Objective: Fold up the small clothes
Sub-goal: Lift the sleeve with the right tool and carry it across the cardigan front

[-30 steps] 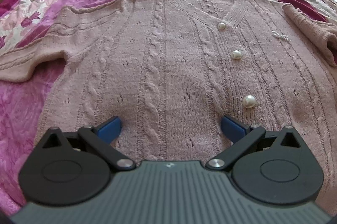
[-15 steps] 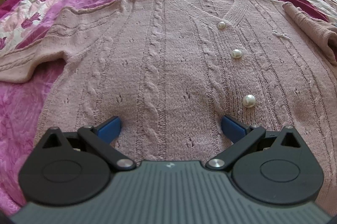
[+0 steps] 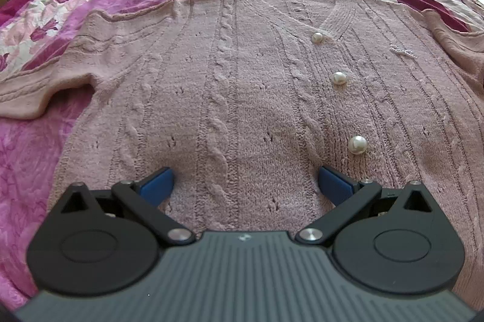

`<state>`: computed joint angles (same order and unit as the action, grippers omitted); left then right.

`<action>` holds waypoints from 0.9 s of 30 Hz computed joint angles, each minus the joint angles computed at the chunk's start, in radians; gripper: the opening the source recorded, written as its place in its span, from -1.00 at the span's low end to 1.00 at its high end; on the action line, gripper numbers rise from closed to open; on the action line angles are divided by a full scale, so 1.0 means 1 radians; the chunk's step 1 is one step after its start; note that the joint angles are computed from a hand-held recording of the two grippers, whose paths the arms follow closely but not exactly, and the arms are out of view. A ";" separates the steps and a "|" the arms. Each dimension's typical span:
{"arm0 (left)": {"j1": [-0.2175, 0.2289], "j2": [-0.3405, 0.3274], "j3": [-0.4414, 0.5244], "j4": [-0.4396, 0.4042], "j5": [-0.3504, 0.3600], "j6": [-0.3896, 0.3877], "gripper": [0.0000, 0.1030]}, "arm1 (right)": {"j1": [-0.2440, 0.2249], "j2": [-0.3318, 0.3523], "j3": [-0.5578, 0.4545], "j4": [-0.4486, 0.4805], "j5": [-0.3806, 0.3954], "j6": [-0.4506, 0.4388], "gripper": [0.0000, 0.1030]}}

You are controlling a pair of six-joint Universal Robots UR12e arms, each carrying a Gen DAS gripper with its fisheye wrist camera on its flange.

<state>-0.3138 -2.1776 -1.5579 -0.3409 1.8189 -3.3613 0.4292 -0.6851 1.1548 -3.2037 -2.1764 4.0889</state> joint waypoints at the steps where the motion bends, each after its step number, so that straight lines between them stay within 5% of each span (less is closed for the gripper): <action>1: 0.000 0.000 -0.001 0.001 0.000 0.000 1.00 | 0.002 -0.008 0.009 -0.014 -0.006 -0.009 -0.74; 13: 0.014 0.025 -0.014 0.003 -0.034 -0.013 1.00 | 0.031 -0.039 0.012 -0.020 0.002 -0.056 -0.74; 27: 0.035 0.067 -0.063 0.112 0.026 -0.010 1.00 | 0.101 0.047 -0.247 0.056 0.040 -0.116 -0.74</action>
